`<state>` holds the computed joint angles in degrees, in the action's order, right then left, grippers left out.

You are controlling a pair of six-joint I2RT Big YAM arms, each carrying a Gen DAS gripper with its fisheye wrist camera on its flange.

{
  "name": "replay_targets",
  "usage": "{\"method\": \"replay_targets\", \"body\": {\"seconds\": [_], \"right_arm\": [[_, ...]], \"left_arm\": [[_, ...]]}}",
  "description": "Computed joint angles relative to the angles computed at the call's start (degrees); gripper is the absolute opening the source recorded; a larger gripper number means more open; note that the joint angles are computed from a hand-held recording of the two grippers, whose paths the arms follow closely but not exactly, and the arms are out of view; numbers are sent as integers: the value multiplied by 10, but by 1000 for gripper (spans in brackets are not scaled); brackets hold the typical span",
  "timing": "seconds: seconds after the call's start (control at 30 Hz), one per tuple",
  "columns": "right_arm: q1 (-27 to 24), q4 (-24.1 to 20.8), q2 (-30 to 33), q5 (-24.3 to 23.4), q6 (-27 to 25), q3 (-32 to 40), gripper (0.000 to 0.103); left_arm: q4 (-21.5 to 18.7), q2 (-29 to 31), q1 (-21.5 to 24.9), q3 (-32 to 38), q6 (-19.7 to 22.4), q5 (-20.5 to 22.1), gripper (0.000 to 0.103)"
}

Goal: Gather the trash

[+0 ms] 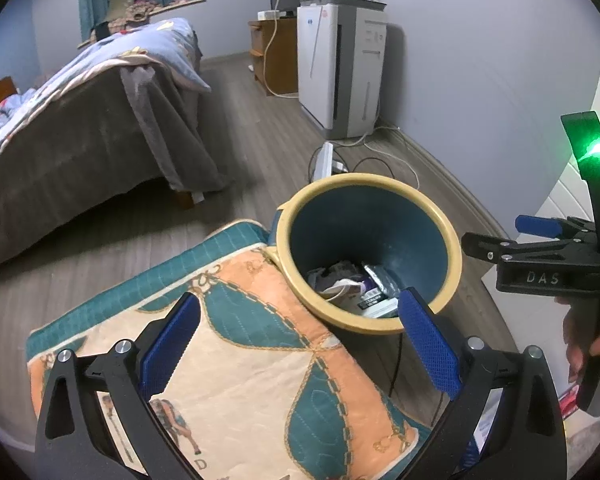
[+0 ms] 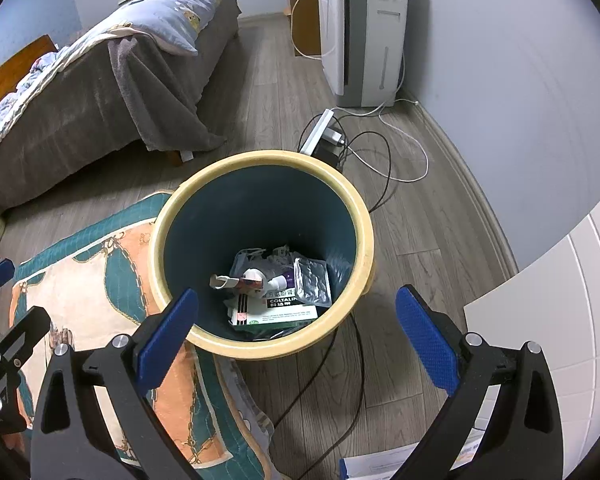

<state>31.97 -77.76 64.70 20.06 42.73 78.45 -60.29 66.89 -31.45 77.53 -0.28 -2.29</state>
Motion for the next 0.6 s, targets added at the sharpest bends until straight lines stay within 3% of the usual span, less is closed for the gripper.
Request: {"method": "replay_targets", "body": {"seconds": [0.6], "right_arm": [[-2, 0, 0, -3, -1, -2, 97]], "left_arm": [[-1, 3, -2, 0, -3, 3, 98]]}}
